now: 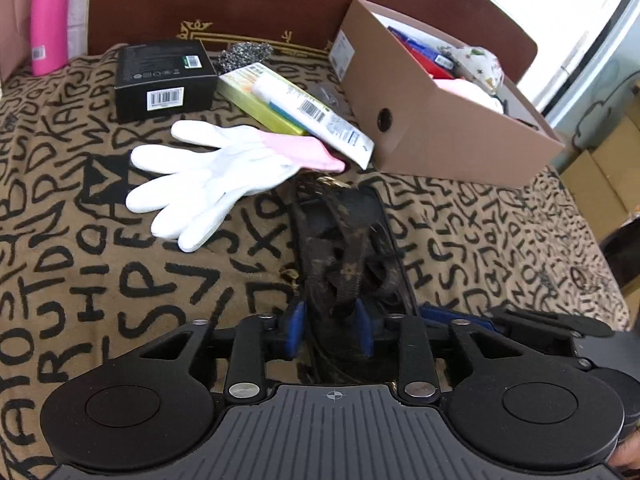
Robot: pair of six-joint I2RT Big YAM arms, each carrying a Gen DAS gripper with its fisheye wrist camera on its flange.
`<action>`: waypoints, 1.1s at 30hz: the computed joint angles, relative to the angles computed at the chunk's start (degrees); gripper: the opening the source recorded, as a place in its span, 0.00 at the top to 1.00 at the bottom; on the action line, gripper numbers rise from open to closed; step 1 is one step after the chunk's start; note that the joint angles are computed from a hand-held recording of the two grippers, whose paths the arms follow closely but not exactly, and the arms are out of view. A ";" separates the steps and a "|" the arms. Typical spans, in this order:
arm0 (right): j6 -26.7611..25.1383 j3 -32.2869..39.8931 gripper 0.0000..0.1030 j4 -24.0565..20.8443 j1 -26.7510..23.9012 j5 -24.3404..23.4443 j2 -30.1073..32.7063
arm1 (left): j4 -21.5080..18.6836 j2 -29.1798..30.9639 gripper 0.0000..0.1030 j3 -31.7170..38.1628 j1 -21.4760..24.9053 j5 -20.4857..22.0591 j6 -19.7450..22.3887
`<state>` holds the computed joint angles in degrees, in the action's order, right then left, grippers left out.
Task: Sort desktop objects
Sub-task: 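Close the left gripper on the brown leather strap and lift it, then carry the strap into the cardboard box and open the left gripper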
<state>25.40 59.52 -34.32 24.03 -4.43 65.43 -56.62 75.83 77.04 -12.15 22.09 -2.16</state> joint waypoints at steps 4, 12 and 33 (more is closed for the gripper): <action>-0.61 -0.52 0.74 1.29 0.36 2.04 0.29 | 1.62 0.42 0.31 -0.28 -0.92 -2.39 -0.37; -1.48 -0.46 0.60 1.54 0.50 3.92 2.55 | 1.00 3.70 0.56 1.29 -1.29 -1.11 2.04; -6.77 -0.95 0.68 2.94 0.48 7.28 -4.41 | 5.99 -1.98 0.70 2.28 -7.24 -8.14 1.55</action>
<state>18.63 58.57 -31.38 24.51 2.85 61.02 -50.63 73.85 79.32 -19.39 13.95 -0.61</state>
